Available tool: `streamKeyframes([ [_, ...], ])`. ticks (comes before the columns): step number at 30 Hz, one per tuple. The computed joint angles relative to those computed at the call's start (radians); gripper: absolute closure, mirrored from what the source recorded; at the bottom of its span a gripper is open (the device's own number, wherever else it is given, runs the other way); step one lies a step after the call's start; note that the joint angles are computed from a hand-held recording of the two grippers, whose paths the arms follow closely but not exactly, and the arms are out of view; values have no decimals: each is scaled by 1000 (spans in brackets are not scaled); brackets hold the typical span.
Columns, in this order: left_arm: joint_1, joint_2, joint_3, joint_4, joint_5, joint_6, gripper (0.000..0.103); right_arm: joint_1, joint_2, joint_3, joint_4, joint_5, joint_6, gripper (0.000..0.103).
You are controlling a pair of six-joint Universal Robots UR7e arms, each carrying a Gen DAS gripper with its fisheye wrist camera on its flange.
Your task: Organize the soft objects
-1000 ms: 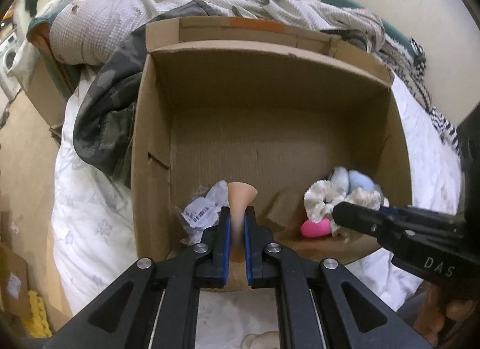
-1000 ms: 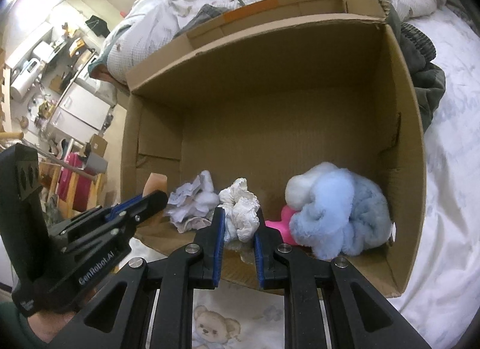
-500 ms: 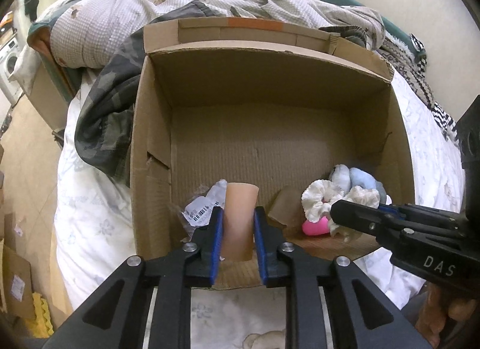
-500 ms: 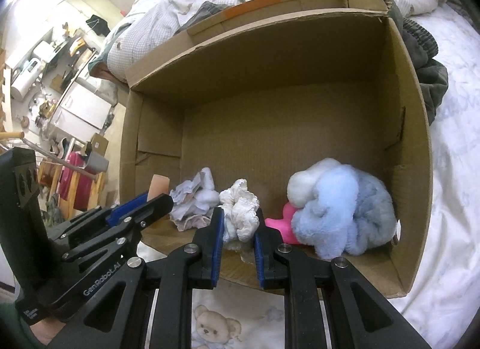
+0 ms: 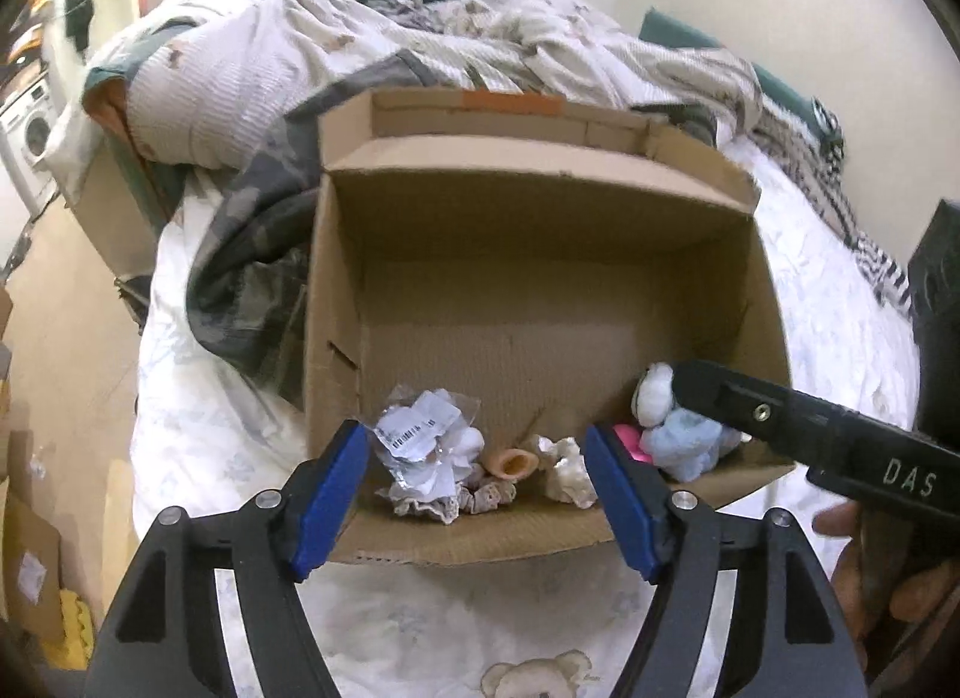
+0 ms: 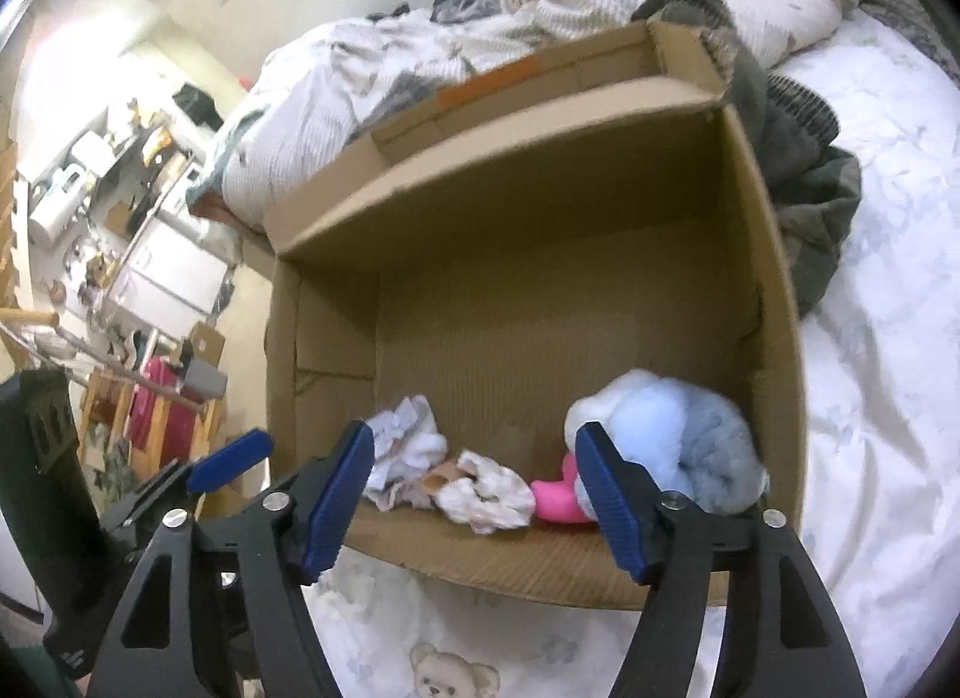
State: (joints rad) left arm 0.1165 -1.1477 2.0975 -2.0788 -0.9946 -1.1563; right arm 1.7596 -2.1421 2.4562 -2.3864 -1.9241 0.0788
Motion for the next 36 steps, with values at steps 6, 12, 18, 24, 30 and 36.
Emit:
streamKeyframes([
  [6,-37,-54,-10,94,59,-45,31,101,-28,3,-54,-121,22,0],
  [12,-71,-103,-28,211,103,-127,31,167,-58,-11,-19,-189,76,0],
  [18,-107,-148,-25,270,90,-196,24,338,-48,-40,30,-368,169,0],
  [24,-163,-175,-20,349,91,-275,10,429,-84,-50,124,-438,256,0],
  [30,-192,-181,-9,395,96,-279,6,427,-144,-15,179,-461,295,0],
  [36,-210,-188,23,358,85,-287,1,501,-121,1,189,-551,336,0],
])
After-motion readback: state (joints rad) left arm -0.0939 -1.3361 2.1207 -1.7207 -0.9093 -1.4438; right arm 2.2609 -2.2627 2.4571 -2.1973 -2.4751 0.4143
